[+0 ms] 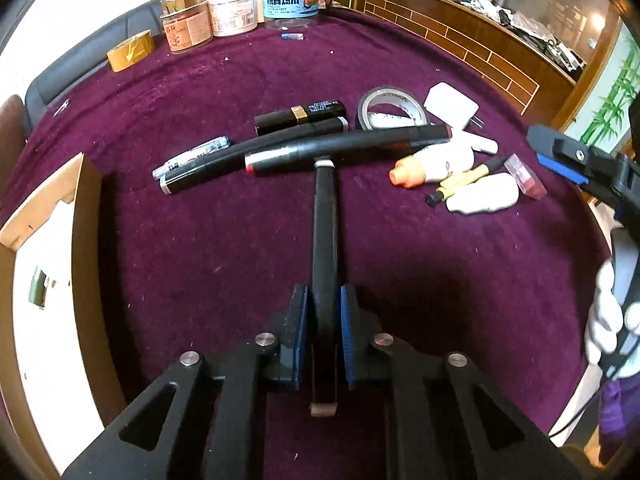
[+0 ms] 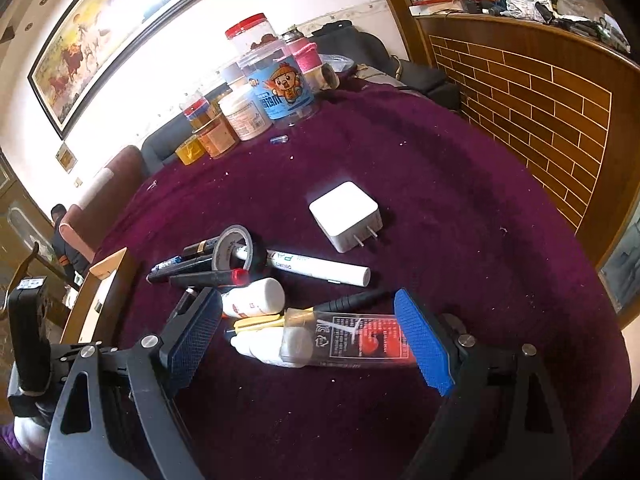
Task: Organize rigid objects
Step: 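Grasp the white-capped black marker with the left tool, then lift the marker with left tool while right tool grasps red-capped black marker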
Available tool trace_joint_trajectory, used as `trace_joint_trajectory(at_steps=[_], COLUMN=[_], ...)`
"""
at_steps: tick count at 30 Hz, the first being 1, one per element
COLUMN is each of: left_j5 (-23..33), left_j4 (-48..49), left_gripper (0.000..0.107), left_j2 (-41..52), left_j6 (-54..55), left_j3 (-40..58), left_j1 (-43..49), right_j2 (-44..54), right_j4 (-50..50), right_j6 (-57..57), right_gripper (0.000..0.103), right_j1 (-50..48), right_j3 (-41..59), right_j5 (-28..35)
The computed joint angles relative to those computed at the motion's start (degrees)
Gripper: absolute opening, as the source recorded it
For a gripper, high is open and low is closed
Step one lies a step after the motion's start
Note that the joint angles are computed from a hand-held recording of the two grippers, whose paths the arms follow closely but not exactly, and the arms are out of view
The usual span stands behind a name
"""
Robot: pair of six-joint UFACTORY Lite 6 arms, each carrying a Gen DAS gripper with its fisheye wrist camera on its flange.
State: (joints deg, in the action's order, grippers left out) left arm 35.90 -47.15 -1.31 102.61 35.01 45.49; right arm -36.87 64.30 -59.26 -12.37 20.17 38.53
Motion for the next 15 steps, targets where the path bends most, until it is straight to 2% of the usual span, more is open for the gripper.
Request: trace_joint_trajectory(at_steps=[2,3,4,6,8,9,11,15], left_j5=[-0.3,-0.7,-1.6,-3.1,-0.9,1.5,7.0,14.8], left_j4=[-2.0,-3.0,-5.0,-8.6,-9.9,-7.8,-4.4,-1.3], left_gripper=[0.031,0.043,0.049,0.049,0.027,0.012,0.011,0.011], left_j2=[-1.3,-1.5,-3.2,-5.6,-4.9,-3.5,0.3,2.2], left_j6=[0.2,0.1,2.0,6.2,8.5,6.9,4.4,4.5], left_j3=[-1.7,-2.1,-4.2,-7.2,-6.8,-5.1,-1.0,2.8], left_j1=[-1.8,-3.2,-4.0,-3.8,-1.3,0.5,5.2,14.6], right_j2=[-1.2,-1.9,-2.2,-2.1,-1.2,-0.5,1.3,8.1], right_j4=[-1.2,-2.3,-3.3,-5.8,-8.1,-9.5,-12.0,-15.3], right_j6=[1.3,2.5,3.7,6.4,9.1,10.8,14.2,19.1], right_gripper=[0.089,0.089,0.089,0.089,0.089,0.089,0.089,0.088], right_j1=[0.7,1.6,2.8,5.7,9.3,11.8,16.6,26.0], right_j3=[0.1,0.2,0.6,1.6,2.6,3.2,4.7,10.2], right_j5=[0.3,0.2,-0.1,-0.8,-2.4,-3.8,-6.8,-12.5])
